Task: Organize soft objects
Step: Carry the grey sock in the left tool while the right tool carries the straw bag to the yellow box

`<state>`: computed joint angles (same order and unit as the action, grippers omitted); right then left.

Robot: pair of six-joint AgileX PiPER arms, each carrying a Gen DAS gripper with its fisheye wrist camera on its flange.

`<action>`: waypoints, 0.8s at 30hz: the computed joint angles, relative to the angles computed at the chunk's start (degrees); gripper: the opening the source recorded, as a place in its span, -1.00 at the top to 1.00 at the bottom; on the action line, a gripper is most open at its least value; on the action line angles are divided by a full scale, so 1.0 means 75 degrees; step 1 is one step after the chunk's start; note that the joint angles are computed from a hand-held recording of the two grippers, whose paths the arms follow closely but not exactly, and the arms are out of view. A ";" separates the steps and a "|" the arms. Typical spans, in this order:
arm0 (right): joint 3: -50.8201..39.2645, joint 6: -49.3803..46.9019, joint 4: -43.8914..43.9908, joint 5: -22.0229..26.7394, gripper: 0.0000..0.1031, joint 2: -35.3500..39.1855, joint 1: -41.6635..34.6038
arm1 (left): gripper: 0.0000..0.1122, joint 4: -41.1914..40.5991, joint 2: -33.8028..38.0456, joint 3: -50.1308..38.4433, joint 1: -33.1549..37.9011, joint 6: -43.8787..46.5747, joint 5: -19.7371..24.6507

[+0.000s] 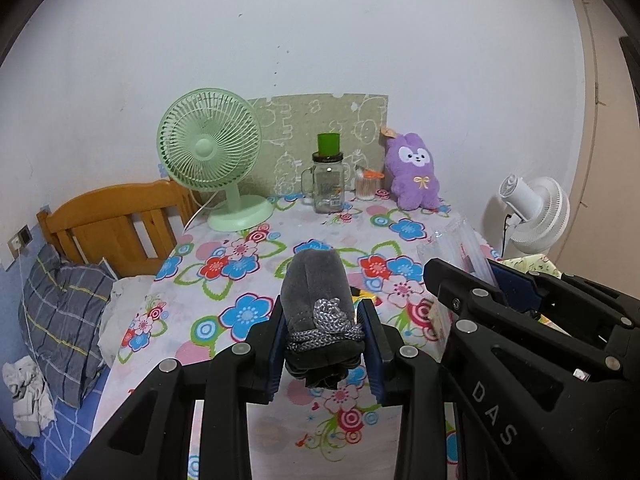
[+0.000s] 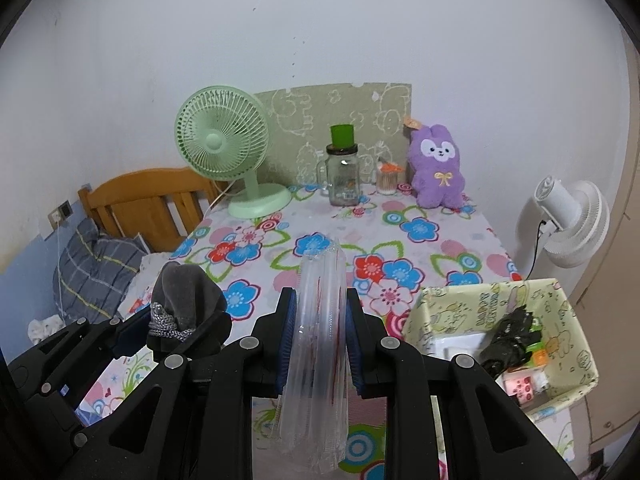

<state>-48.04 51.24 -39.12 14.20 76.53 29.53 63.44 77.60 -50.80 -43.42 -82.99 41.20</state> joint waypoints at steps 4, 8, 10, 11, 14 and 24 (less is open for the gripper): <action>0.0106 -0.0703 0.0594 -0.0083 0.48 -0.0190 -0.0265 | 0.40 0.0014 0.0142 -0.0196 -0.0200 -0.0052 0.0140; 0.0195 -0.1579 0.1358 -0.0179 0.48 -0.0353 -0.0610 | 0.40 0.0040 0.0362 -0.0455 -0.0421 -0.0105 0.0258; 0.0227 -0.2130 0.1845 -0.0221 0.48 -0.0421 -0.0796 | 0.40 0.0027 0.0464 -0.0574 -0.0456 -0.0072 0.0235; 0.0236 -0.2434 0.2114 -0.0251 0.48 -0.0440 -0.0902 | 0.40 0.0009 0.0527 -0.0649 -0.0488 -0.0044 0.0215; 0.0283 -0.3664 0.3250 -0.0303 0.48 -0.0528 -0.1261 | 0.40 -0.0051 0.0699 -0.0855 -0.0592 0.0034 0.0176; 0.0383 -0.6429 0.5736 -0.0347 0.48 -0.0651 -0.2132 | 0.40 -0.0113 0.1232 -0.1422 -0.0840 0.0148 0.0140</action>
<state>-45.16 3.02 3.90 11.60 71.64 13.54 62.59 86.84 -61.46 -49.72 -81.88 42.25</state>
